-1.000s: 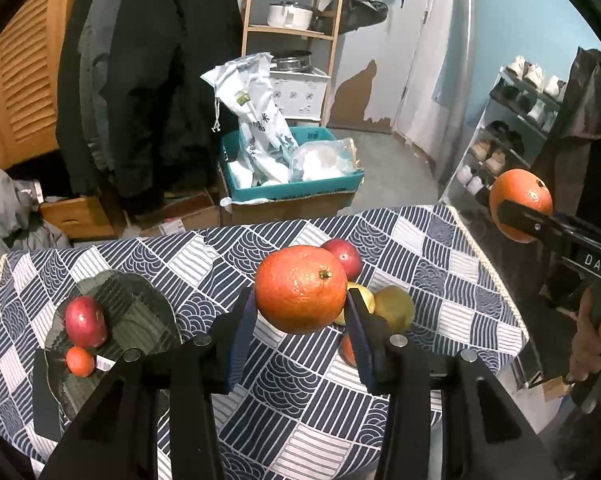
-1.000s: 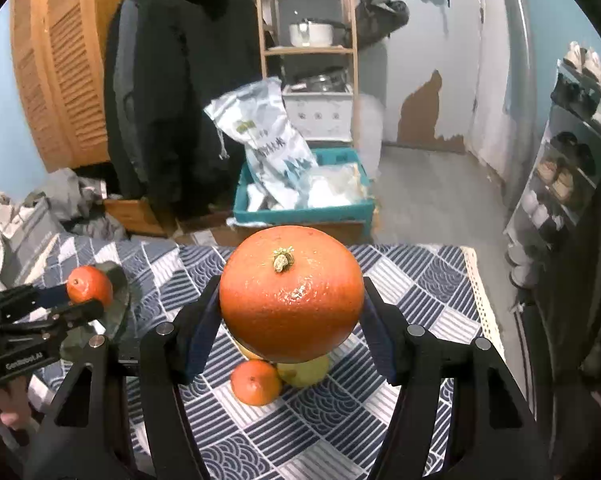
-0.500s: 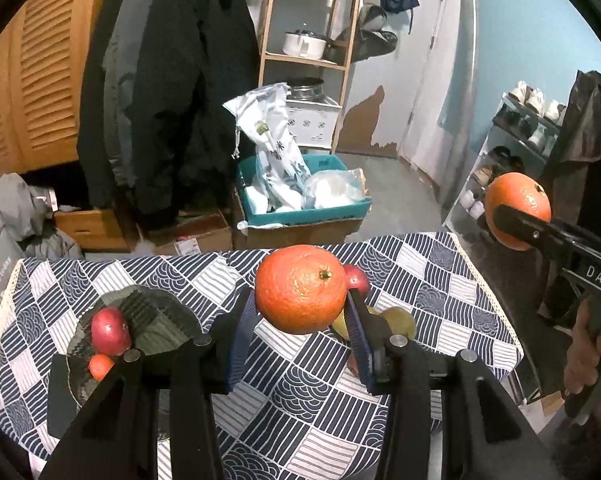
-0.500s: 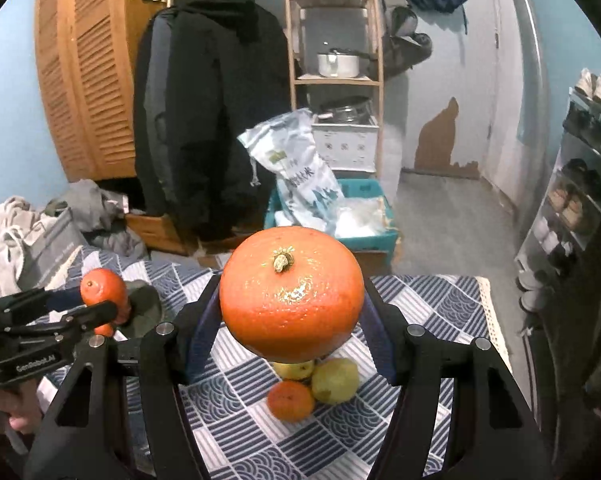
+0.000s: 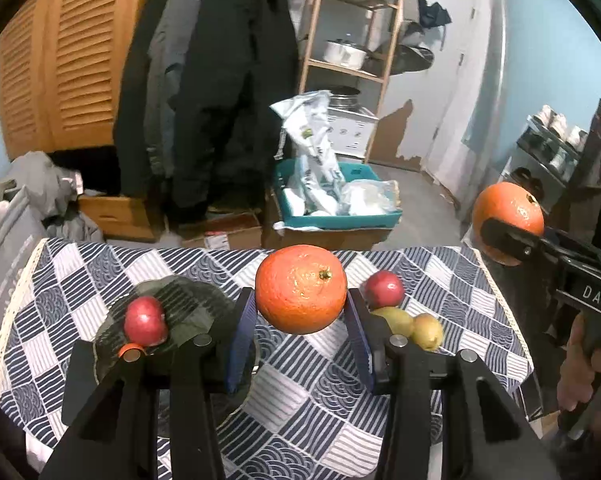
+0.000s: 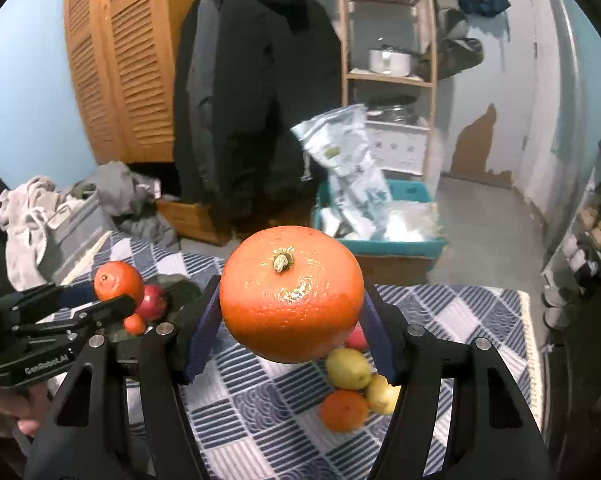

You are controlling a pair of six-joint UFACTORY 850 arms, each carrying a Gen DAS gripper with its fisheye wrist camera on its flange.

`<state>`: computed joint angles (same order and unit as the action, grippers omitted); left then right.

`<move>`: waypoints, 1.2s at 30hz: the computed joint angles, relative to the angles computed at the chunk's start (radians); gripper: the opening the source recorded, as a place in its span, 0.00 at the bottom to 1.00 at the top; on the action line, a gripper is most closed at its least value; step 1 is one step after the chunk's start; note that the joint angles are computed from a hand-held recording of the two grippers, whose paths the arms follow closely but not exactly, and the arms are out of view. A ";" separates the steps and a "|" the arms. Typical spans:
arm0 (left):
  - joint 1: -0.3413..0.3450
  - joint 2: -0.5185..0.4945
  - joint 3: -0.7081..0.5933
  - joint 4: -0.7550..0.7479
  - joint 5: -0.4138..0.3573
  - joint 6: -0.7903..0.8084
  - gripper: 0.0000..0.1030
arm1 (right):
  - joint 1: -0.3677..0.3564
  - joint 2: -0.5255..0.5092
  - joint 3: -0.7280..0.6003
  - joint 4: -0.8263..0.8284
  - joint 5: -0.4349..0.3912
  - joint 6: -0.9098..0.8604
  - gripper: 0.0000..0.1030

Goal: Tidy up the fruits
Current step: 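Lift both oranges and carry them toward the glass plate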

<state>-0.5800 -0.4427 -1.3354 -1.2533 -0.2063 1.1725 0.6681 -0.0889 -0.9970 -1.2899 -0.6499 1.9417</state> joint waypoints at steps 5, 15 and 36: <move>0.031 -0.015 0.001 0.045 -0.008 -0.057 0.44 | -0.008 -0.074 -0.070 0.020 0.060 -0.037 0.64; 0.088 -0.042 0.003 0.103 0.013 -0.135 0.44 | -0.011 -0.218 -0.209 0.122 0.142 -0.168 0.64; 0.158 -0.212 -0.093 0.741 -0.064 -0.799 0.44 | -0.050 -0.550 -0.466 0.704 0.321 -0.763 0.64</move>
